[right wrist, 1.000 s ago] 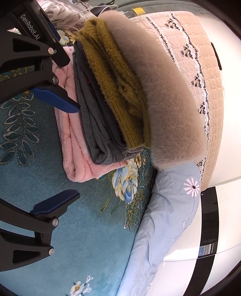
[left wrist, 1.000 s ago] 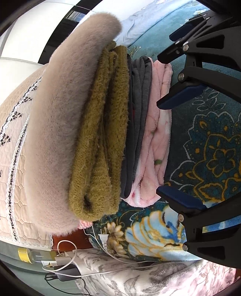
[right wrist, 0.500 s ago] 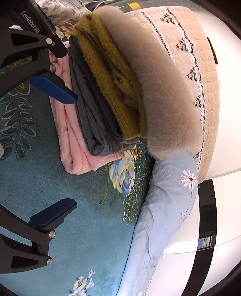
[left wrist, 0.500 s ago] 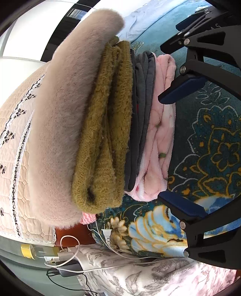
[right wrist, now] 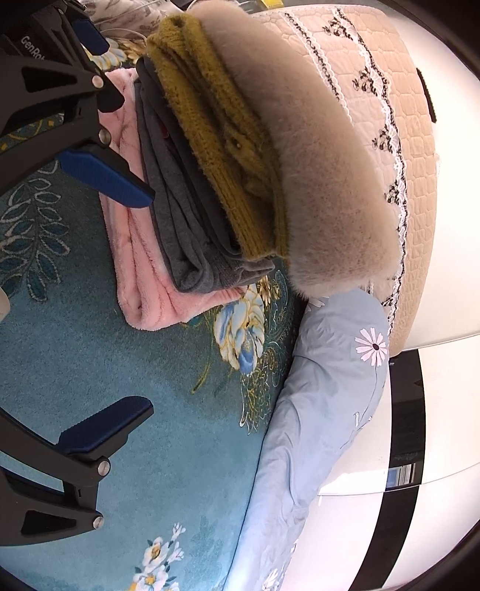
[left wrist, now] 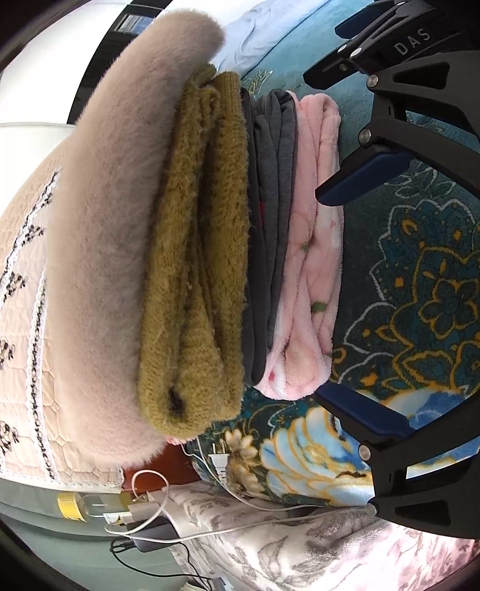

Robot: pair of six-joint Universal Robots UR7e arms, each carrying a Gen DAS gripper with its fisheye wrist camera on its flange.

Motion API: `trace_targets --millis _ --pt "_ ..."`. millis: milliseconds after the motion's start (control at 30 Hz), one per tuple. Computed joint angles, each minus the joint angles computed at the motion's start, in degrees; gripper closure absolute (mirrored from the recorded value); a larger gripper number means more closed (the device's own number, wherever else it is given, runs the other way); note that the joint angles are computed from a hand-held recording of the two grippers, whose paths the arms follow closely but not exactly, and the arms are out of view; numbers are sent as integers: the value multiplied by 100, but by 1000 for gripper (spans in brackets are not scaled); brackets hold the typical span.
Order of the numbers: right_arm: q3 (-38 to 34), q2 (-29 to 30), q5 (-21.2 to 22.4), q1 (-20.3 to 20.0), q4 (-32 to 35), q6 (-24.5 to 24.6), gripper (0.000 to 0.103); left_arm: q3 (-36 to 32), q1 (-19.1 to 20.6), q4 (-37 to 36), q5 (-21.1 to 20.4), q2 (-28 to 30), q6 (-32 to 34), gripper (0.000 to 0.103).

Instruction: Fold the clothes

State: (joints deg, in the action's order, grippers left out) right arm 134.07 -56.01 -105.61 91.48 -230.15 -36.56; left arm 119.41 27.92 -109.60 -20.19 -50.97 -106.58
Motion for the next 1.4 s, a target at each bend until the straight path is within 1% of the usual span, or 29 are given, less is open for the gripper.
trace_targets --millis 133,233,300,333,433,467,600,733,800,867,1100,1200,1300,1400 --pt "60 2 87 37 -12 -86 0 -75 15 384 -36 -21 -358 6" --pt "65 48 45 73 -103 -175 0 -55 10 386 -32 -54 -380 6" --pt "60 46 52 70 -87 -187 0 -214 -80 773 -33 45 -706 6" --pt "66 19 69 61 -35 -145 0 -150 -47 887 29 -45 -762 6" --pt "76 -40 81 44 80 -66 0 -269 -91 1245 57 -8 -994 6" --pt "77 -57 78 40 112 -48 0 -383 -175 1457 -14 56 -1155 6" --pt "59 -72 58 35 192 -39 0 -462 -196 1633 -37 90 -1274 6" --pt "46 -87 38 34 265 -41 0 -382 -129 1345 2 137 -1121 6" --pt "54 -87 70 27 255 -91 0 -319 -119 1099 -4 111 -940 6" --pt "59 -106 117 9 305 -89 0 -163 -54 644 41 73 -627 6" --pt "75 -176 281 -54 485 -87 0 -21 28 184 91 42 -246 6" --pt "80 -205 351 -81 563 -87 0 103 52 -253 123 14 55 6" --pt "85 -234 420 -107 641 -89 0 83 70 -231 133 20 69 6" --pt "68 -219 398 -97 660 -106 0 80 92 -222 148 19 68 6"
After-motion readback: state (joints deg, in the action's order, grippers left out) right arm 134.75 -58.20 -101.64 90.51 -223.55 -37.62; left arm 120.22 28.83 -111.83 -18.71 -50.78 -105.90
